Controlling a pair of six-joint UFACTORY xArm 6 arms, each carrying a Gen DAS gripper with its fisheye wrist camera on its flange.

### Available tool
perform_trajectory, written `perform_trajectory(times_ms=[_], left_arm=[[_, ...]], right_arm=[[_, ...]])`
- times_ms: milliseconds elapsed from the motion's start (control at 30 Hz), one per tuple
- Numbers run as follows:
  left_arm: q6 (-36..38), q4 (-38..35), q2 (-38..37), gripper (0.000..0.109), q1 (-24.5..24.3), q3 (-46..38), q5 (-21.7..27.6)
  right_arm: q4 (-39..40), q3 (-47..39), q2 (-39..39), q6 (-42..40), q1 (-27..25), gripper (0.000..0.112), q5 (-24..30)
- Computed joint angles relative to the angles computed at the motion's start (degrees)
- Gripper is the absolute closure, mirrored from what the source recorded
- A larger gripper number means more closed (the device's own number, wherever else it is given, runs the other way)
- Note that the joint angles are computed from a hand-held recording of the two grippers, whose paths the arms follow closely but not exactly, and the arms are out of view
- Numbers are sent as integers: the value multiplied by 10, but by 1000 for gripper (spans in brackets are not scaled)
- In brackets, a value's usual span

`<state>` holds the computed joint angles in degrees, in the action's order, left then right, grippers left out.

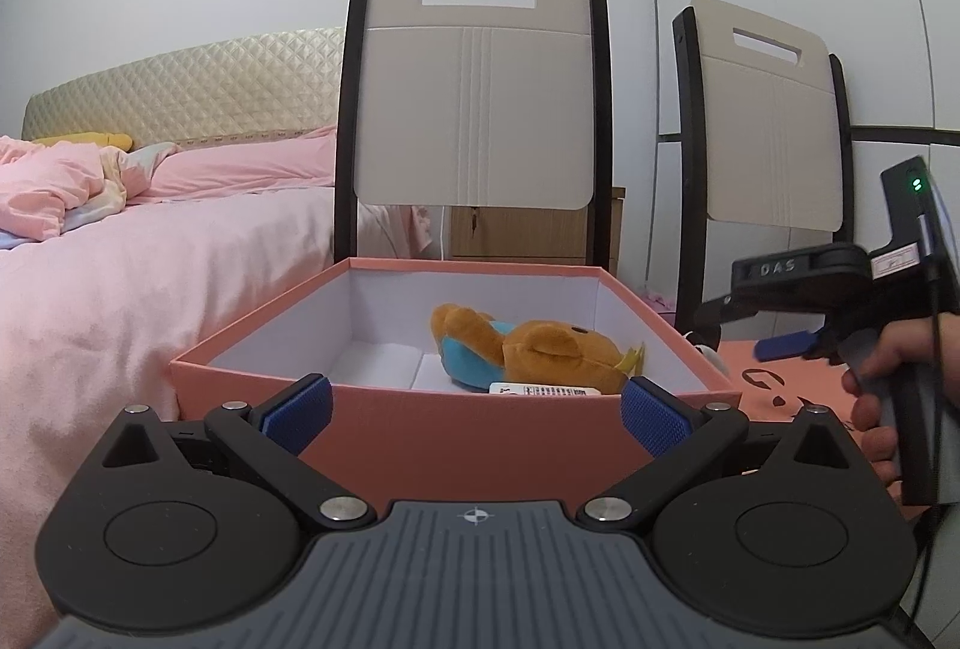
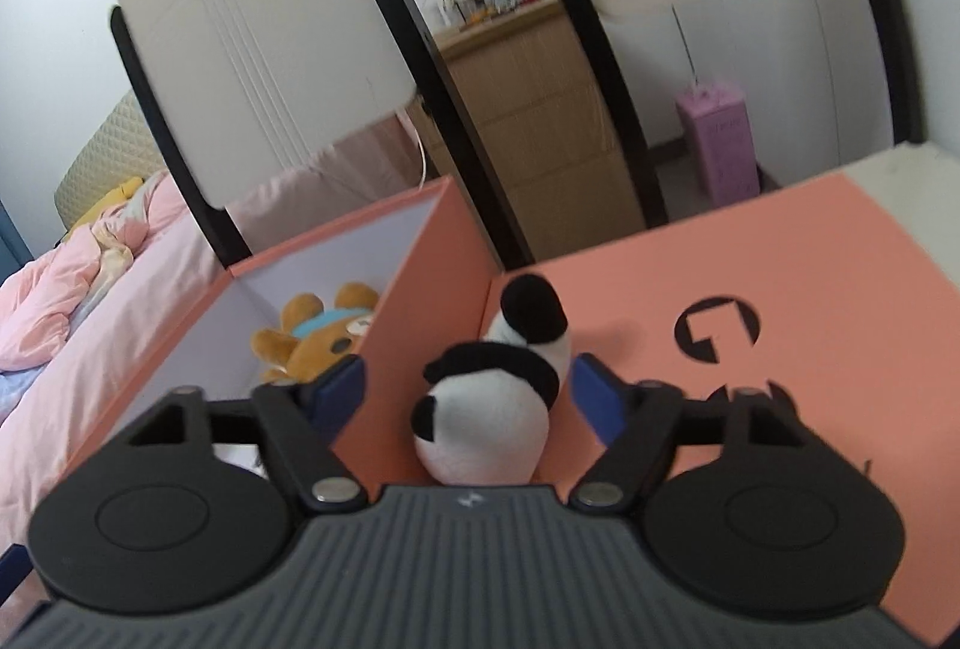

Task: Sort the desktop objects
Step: 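Close the right tool on the panda plush, then lift the panda with the right tool over the pink box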

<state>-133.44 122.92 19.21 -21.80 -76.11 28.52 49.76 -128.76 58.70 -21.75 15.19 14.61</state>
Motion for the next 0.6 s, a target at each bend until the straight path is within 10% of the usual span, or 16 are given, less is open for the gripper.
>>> perform_trajectory(times_ms=[367,600], left_arm=[[-2,-7,-1,6,7,0,-9],[-3,-3,-4,6,4,3,-6]], right_arm=[[-113,-229,152,184,-16,56,105],[-73,-117,84,127,-11,59,39]])
